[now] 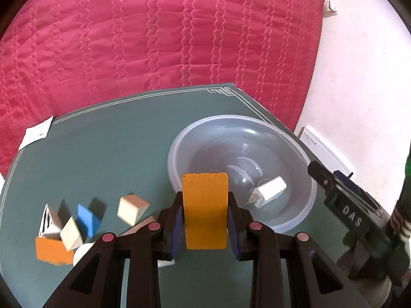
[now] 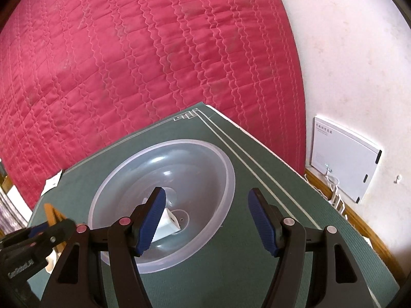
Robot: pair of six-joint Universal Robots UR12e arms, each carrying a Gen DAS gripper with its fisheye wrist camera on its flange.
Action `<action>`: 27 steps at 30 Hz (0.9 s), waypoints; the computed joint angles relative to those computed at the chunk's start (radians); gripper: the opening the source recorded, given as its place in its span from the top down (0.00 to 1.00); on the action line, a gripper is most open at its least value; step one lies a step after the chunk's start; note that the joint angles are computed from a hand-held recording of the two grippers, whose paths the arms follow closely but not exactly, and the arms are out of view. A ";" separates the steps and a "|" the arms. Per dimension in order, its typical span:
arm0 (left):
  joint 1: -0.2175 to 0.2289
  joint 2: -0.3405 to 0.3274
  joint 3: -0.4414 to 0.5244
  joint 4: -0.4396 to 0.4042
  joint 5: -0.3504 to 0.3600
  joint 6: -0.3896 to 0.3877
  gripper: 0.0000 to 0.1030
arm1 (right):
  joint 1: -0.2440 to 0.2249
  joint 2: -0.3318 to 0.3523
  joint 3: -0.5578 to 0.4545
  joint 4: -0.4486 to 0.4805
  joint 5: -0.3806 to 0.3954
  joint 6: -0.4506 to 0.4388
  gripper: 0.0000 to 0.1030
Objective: Organize rigid objects
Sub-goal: 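Lower the orange slab into the clear bowl and open the left gripper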
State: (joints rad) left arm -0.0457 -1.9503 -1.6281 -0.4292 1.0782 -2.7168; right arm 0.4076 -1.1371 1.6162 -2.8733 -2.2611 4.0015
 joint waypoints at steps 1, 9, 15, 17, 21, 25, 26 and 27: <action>-0.002 -0.002 0.002 0.001 -0.001 0.002 0.69 | 0.000 0.000 0.000 0.000 0.000 0.000 0.34; -0.024 -0.024 0.026 0.015 -0.022 0.017 0.64 | 0.000 -0.005 0.007 -0.003 -0.017 0.017 0.34; -0.021 -0.037 0.026 0.057 -0.012 -0.017 0.24 | -0.003 -0.007 0.010 -0.001 -0.016 0.022 0.34; -0.017 -0.039 0.026 0.053 -0.003 -0.026 0.20 | -0.003 -0.007 0.009 -0.001 -0.016 0.020 0.34; -0.010 -0.040 0.015 0.094 0.049 -0.059 0.14 | -0.004 -0.008 0.010 0.001 -0.015 0.017 0.34; -0.002 -0.036 0.000 0.135 0.082 -0.081 0.09 | -0.003 -0.006 0.007 0.006 -0.017 0.019 0.34; -0.001 -0.036 -0.002 0.142 0.089 -0.083 0.08 | -0.003 -0.006 0.007 0.005 -0.016 0.018 0.34; -0.001 -0.034 -0.007 0.157 0.103 -0.084 0.07 | -0.004 -0.006 0.007 0.006 -0.014 0.016 0.34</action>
State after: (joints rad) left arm -0.0470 -1.9845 -1.6353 -0.2724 1.1816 -2.8004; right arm 0.4041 -1.1433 1.6229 -2.8676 -2.2756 4.0173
